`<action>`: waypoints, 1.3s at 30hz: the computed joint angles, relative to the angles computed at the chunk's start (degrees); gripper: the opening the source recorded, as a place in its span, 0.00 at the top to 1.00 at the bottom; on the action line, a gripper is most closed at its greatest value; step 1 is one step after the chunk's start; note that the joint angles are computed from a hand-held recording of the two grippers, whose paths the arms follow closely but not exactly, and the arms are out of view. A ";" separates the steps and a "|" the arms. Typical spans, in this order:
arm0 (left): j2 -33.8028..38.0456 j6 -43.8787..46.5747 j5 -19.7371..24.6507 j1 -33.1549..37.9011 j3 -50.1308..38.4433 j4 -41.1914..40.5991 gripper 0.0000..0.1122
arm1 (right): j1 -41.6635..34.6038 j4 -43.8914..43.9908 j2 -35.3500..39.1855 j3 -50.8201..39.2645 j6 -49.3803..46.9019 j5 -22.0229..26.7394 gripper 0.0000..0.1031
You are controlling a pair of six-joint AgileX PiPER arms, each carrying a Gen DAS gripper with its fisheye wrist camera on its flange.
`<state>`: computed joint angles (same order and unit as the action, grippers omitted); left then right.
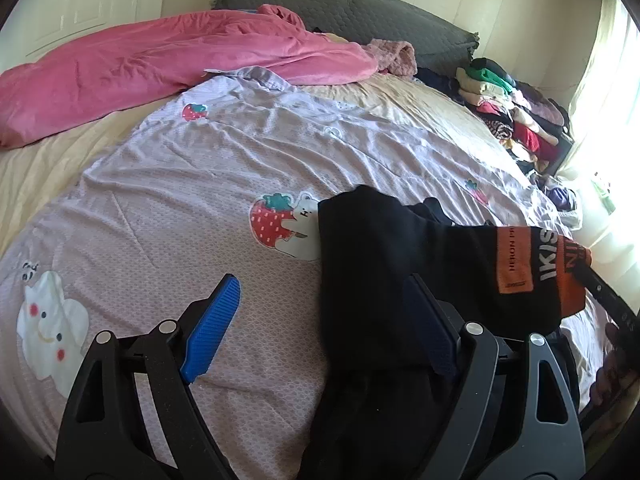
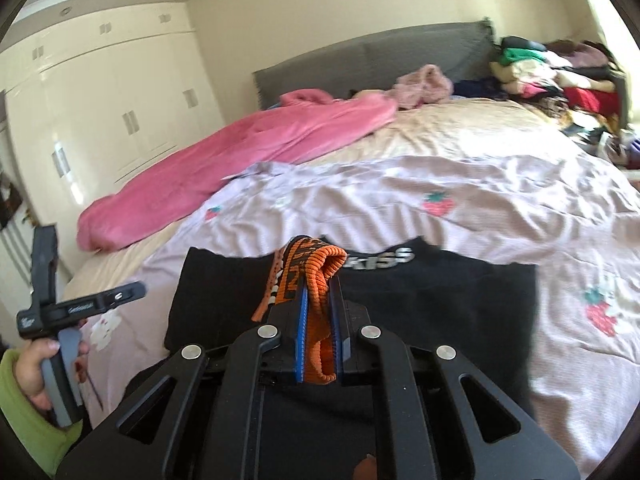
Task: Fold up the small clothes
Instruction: 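Grasp the folded orange cuff with the right tool and lift it, then carry the shirt side with the orange cuff across the body with the right tool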
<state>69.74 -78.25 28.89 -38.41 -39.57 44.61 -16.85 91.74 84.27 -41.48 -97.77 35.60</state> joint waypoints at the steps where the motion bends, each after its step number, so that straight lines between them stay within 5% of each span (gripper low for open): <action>1: 0.20 0.07 -0.16 -0.11 -0.09 -0.05 0.32 | -1.10 -0.25 0.12 -0.09 0.37 -0.67 0.91; 21: 9.70 1.56 -0.41 -5.54 -6.83 0.09 0.32 | -7.52 0.62 -0.43 1.19 0.03 -5.20 0.91; 32: 18.32 13.28 -1.20 -5.94 -15.77 -7.37 0.32 | -8.25 -2.75 0.55 0.37 3.17 -5.38 0.91; 39: 25.39 30.05 -0.33 -3.98 -21.49 -21.89 0.32 | -8.09 -1.32 0.12 0.87 1.46 -6.99 0.91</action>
<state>95.13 -48.20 28.56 -42.39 -61.06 22.71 -24.94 90.42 84.39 -40.61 -96.32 28.61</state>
